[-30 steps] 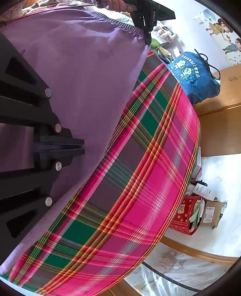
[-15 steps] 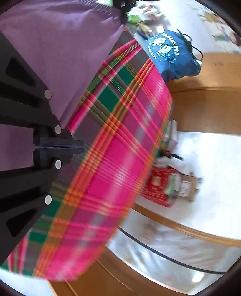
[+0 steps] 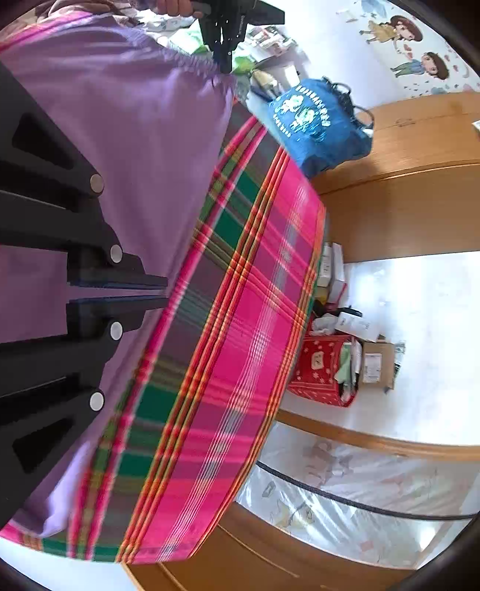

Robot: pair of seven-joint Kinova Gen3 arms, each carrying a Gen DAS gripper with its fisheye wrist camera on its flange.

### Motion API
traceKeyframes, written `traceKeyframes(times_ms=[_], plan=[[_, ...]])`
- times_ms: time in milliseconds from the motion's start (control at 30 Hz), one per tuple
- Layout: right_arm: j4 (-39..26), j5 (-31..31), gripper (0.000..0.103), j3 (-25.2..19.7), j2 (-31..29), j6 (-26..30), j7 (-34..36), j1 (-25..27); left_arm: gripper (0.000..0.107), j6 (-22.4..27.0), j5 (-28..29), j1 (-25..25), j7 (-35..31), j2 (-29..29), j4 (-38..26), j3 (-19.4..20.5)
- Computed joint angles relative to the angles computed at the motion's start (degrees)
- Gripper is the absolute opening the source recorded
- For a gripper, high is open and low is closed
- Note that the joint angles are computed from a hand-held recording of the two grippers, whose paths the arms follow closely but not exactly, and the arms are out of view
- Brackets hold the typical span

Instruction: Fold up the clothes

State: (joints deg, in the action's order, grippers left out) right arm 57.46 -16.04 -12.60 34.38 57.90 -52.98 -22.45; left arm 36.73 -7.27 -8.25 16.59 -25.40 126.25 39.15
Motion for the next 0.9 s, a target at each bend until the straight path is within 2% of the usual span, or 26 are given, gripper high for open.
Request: traceKeyframes(times_ms=[133,200,333,633,800,900], plan=[[8.16,-3.82,0.009,-1.57,-6.84,-2.13,4.68,5.85,0.020,7.25,1.73,2.45,0.19,-2.87,-3.23,2.01],[12.39,-6.80,0.010,-1.67,-10.57,-2.68,7.53,9.73,0.025,10.26,2.85,3.61,-0.25,-3.67,-5.24,3.68],[19.30,-11.47,0.018,0.48,-16.57,-3.29,11.24,15.51,0.026,11.63,5.21,3.63,-1.08,-3.47,-8.36,8.76],[28.97,-15.48,0.019,7.36,-23.26,-2.62,12.97,23.35,0.028,6.54,9.45,-1.55,-4.85,0.56,-12.04,20.52],[31.34,-18.81,0.022,9.85,-24.91,1.13,16.45,27.58,0.032,5.53,12.82,-5.83,-7.66,0.01,-13.69,26.17],[33.55,-18.12,0.025,10.82,-25.66,2.64,17.93,28.35,0.032,3.93,15.79,-7.96,-9.39,0.00,-13.76,29.35]])
